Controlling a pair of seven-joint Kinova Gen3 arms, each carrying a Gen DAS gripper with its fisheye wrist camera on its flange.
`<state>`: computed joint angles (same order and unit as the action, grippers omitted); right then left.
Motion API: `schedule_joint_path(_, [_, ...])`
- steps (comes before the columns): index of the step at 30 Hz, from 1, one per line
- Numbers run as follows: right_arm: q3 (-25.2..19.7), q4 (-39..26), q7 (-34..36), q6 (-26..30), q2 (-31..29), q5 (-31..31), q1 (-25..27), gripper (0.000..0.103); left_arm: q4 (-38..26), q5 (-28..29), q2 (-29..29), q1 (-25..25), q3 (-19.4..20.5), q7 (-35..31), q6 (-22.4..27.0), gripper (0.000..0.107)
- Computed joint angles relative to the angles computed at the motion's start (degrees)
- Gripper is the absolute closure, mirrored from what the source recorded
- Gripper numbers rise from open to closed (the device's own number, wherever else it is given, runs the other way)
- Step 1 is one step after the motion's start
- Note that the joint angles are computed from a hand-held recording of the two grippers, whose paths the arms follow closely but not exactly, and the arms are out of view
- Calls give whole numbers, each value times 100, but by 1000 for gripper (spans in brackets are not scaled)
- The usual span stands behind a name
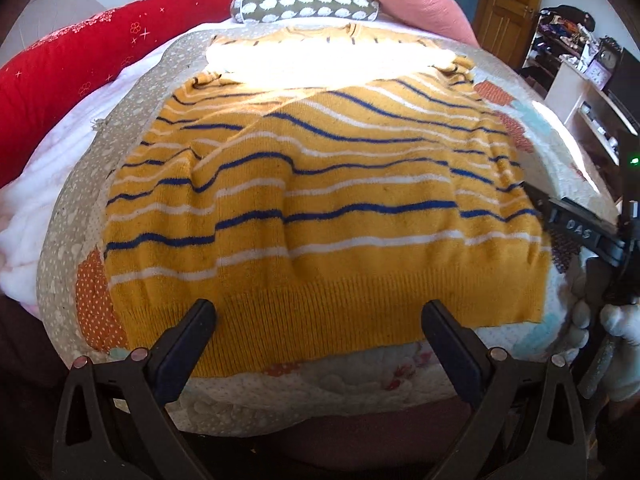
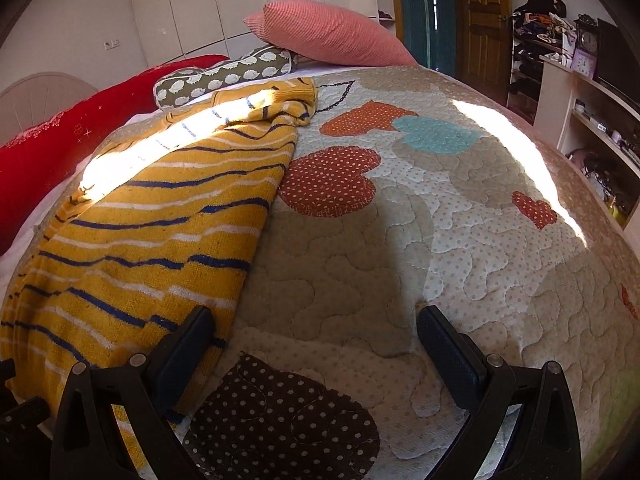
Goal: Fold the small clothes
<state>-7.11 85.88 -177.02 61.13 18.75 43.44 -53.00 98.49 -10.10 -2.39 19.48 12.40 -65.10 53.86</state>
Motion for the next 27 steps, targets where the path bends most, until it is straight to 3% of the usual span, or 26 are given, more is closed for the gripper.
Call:
schedule_joint_path(2, [-20, -112, 241, 147, 49, -87, 31, 0, 76, 53, -246, -130, 18, -142, -256, 5])
schedule_joint_path(6, [283, -76, 524, -119, -129, -481, -14, 2, 62, 167, -608, -1113, 445, -412, -545, 5])
schedule_joint_path(7, [475, 59, 411, -298, -275, -507, -132, 6, 17, 258, -629, -1378, 490, -500, -539, 5])
schedule_joint_path(9, [541, 451, -29, -764, -633, -349, -159, 26, -125, 492, -574, -1909, 521, -676, -415, 5])
schedule_joint_path(13, [-303, 852, -100, -1696, -1082, -505, 731, 27, -124, 1406, -389, -2851, 287, -1448, -444, 5])
schedule_joint_path(16, [-790, 877, 574, -2379, -968, -1201, 1367, 27, -177, 2105, -74, -2729, -402, -2047, -322, 5])
schedule_joint_path(19, [-529, 824, 1040, -2637, -784, -1619, 1155, 27, -279, 2770, 250, -2277, -1176, -2734, -97, 5])
schedule_joint_path(22, [-402, 843, 1249, -2959, -726, -2038, 1051, 27, -387, 2930, 494, -1904, -1457, -3044, 111, 6])
schedule_joint_path(23, [-407, 820, 1302, -3001, -698, -2125, 1013, 27, -395, 2817, 512, -1641, -1597, -3004, 93, 9])
schedule_joint_path(25, [-306, 723, 1336, -2928, -643, -2128, 776, 29, -448, 2377, 520, -1111, -1828, -2726, 126, 54])
schedule_joint_path(26, [-355, 703, 1467, -2958, -621, -2231, 789, 43, -496, 2217, 528, -845, -1970, -2564, 170, 63])
schedule_joint_path(27, [-462, 729, 1680, -3082, -607, -2426, 907, 67, -531, 2150, 509, -628, -2098, -2410, 224, 81])
